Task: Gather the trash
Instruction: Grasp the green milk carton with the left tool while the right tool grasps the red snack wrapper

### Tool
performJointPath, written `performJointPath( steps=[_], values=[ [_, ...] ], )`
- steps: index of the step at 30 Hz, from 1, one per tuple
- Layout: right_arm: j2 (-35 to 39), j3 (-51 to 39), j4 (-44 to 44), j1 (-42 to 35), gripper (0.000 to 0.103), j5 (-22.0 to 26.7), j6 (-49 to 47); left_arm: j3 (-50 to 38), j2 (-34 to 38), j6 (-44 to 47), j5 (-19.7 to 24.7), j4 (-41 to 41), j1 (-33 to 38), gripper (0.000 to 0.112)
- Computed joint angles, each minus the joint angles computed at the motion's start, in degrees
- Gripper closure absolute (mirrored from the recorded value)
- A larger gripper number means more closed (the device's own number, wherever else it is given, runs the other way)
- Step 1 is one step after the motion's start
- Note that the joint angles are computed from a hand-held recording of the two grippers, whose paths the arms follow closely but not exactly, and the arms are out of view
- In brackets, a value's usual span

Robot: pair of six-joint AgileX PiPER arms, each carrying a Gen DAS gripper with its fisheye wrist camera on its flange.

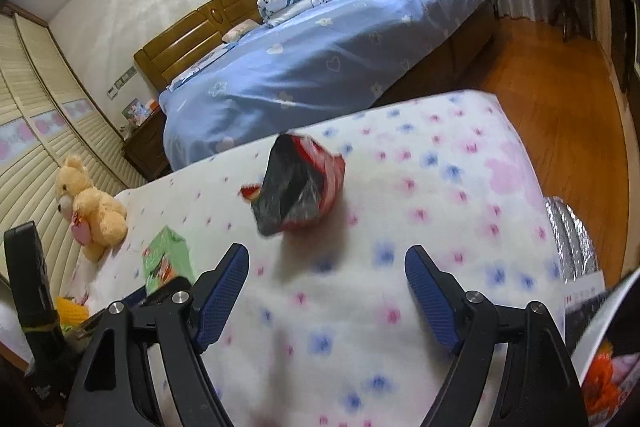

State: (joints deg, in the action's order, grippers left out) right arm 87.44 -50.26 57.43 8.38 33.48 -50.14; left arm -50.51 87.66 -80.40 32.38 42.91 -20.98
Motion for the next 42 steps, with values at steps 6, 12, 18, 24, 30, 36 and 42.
performJointPath(
  steps=[6,12,18,24,30,36,42],
  values=[
    [4.95,-4.11,0.24,1.34,0.044,-1.91,1.56,-2.23,3.32,0.11,0.26,0.68,1.13,0.038],
    [9.12,-7.12,-0.31,1.66,0.085,-0.89,3.03,-3.67,4.96,-0.02,2.6,2.2,1.23,0.047],
    [5.88,-3.76,1.88,-0.16,0.102,1.03,-1.98,-1.71,3.42,-1.55,2.7,4.8,0.07,0.056],
    [-1.36,3.6,2.8,-3.21,0.103,2.92,-6.24,5.08,-3.02,-2.9,-0.72,6.39,-2.32,0.056],
    [-8.14,9.71,2.5,-8.03,0.103,7.4,-8.06,11.05,-10.72,-4.23,0.15,5.88,-9.09,0.058],
    [-15.1,14.59,0.6,-14.7,0.103,12.94,-8.63,14.11,-17.09,-6.12,2.89,5.46,-17.62,0.059],
    [-20.84,17.69,-1.7,-22.67,0.103,18.76,-9.62,14.21,-20.31,-9.02,9.01,6.09,-28.56,0.059]
  ],
)
